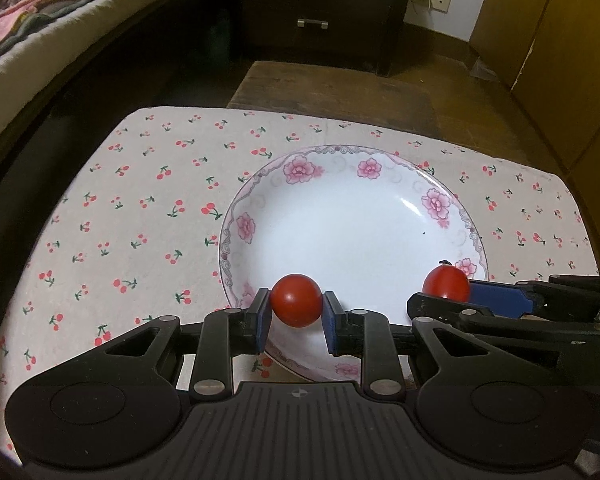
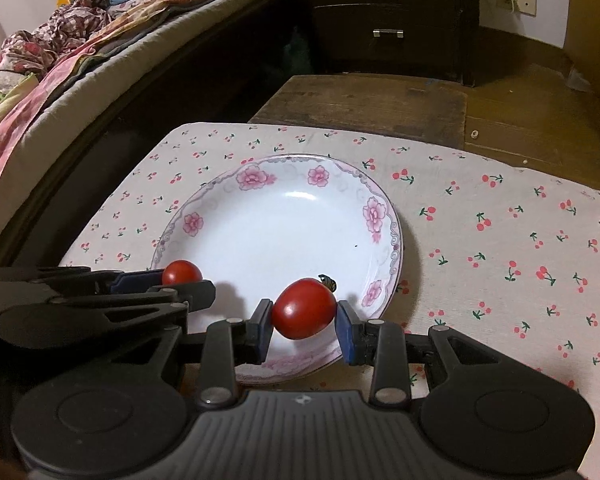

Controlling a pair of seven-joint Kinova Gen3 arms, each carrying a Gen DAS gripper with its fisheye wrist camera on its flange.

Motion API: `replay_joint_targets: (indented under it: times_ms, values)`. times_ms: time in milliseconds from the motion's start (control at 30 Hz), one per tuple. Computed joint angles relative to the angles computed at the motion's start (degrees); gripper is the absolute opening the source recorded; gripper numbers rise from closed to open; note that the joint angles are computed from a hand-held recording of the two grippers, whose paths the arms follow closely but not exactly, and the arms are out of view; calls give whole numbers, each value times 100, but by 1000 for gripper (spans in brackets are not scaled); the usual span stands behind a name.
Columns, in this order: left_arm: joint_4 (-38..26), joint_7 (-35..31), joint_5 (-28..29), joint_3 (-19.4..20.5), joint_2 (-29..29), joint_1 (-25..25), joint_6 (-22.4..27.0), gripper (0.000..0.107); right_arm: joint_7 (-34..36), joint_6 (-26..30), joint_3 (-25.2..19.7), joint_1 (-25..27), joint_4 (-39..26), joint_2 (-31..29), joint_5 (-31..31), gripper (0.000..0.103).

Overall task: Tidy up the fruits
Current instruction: 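Carry both tomatoes over the white plate and open the left gripper, then lower the right gripper into the plate and release its red tomato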

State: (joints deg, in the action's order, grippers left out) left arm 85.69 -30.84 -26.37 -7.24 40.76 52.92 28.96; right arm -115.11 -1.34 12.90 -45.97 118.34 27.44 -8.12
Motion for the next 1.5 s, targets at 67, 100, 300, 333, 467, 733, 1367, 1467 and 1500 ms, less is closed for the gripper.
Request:
replay_joint_targets:
  times_ms: [67,100,300,333,467,733,1367,1467,1500]
  values:
    - [-2,8,-14,-9,1,15,8,34,-3,-19,62,-69,11,4,-20,34]
    - [-3,8,-21,-10,2,18,12,34,5,-19,107,-115,16,5,-25,35]
    - [7,7,8,17,-9,-21,-5,36,-7,13,266,-276,8,13,-56,35]
    - [2,10,8,14,-7,-15,0,36,-12,11,285,-291,7,18,-58,35]
    - [-7,17,8,12,-4,-10,6,36,-28,20,339,-342,13,9,-60,35]
    - [19,133,-87,-86,-48,87,11,45,-108,3,593,-578,54,-11,-101,35]
    - [288,603,-507,-255,-292,331,-97,52,-136,-13,1422,-1447,235,-191,-335,35]
    - [345,685,-588,-264,-335,372,-90,52,-158,37,1617,-1664,248,-207,-330,35]
    - [373,718,-622,-272,-354,392,-91,52,-177,61,1715,-1775,256,-211,-325,35]
